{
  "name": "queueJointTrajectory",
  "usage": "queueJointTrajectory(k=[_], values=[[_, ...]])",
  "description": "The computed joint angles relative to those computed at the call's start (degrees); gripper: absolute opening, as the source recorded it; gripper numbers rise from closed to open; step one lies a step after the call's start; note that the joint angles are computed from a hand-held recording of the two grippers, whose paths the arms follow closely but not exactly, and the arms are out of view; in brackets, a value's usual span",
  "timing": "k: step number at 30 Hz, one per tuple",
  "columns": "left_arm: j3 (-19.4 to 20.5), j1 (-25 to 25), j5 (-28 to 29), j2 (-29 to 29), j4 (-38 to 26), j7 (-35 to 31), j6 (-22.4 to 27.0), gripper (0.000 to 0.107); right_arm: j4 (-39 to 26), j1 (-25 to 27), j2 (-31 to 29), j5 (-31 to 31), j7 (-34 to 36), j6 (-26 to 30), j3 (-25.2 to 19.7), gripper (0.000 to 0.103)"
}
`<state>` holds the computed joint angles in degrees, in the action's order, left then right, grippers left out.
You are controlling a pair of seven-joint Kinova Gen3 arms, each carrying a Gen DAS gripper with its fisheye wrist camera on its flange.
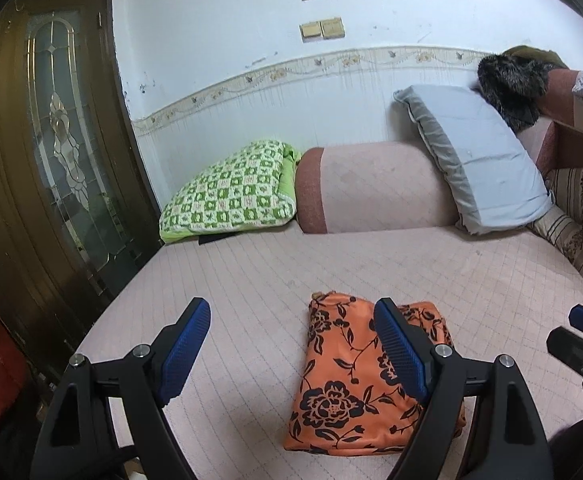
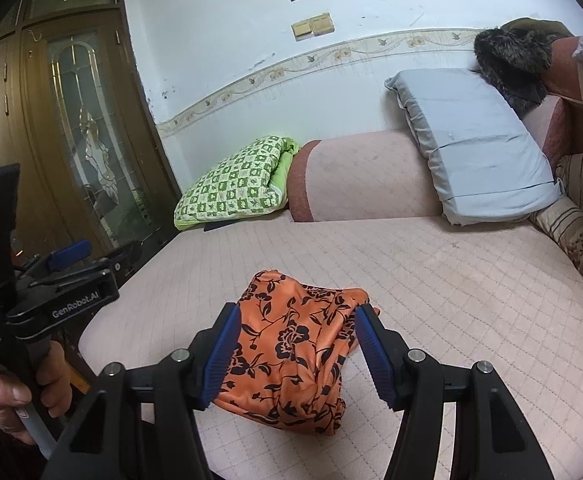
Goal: Fold small clothes
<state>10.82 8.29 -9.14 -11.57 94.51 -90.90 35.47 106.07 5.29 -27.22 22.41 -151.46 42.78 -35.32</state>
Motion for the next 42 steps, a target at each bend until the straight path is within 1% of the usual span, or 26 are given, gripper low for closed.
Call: queueJointTrajectory(k=[3,6,8,13,15,20,21,23,26,28,36,42], values=[[-1.1,0.4,1.5,0.5,-0.7,-0.9,1.3,0.084,0.6,-0.6,0.4,-0.9,0.1,-0.4,1.4,0.063],[-2.0,0.1,2.3,0.3,-0.4,-1.2,0.6,0.084,0.6,-1.4,1.3,-1.8,0.1,-0.4,3.0,0.063],[-2.5,-0.2,2.9,0.4,-0.6,-1.6,0.7,0.084,0.4,-1.1,1.3,-1.2,-0.5,-0.3,2.3,0.063],[-3.2,-1.1,3.5,0.6,-0.3,-2.5,0.4,0.084,-1.4,1.2,1.4,2.2,-2.6,1.6,-2.5,0.063],[-4.0,-1.0,4.6,0.6,0.0,-3.4,0.3,0.084,-2.6,2.7,1.3,3.7,-3.8,2.7,-4.7,0.063],[-3.1,-1.3,4.4,0.8,0.0,-3.4,0.5,0.084,-5.9,9.9,-0.1,8.3,-6.4,7.7,-13.5,0.063],[-3.0,-1.3,4.2,0.8,0.1,-3.4,0.4,0.084,-6.2,11.4,-0.8,8.7,-6.5,8.2,-14.9,0.063],[-2.4,-1.3,3.6,0.7,0.3,-3.0,0.2,0.084,-6.5,13.8,-2.3,8.4,-5.8,8.4,-16.1,0.063],[-1.7,-0.9,2.8,0.5,0.5,-2.7,0.1,0.084,-6.9,16.3,-4.1,6.8,-4.1,8.6,-16.6,0.063],[-1.8,-0.3,3.1,0.4,0.6,-3.4,0.0,0.084,-6.9,17.1,-4.8,5.2,-2.9,8.4,-15.9,0.063],[-3.5,1.6,7.3,0.3,0.2,-7.6,1.1,0.084,-6.2,20.1,-7.2,-1.1,1.7,6.8,-13.8,0.063],[-3.9,1.6,9.0,0.1,0.2,-9.4,1.2,0.084,-6.4,23.0,-8.5,-4.7,5.5,5.3,-14.1,0.063]])
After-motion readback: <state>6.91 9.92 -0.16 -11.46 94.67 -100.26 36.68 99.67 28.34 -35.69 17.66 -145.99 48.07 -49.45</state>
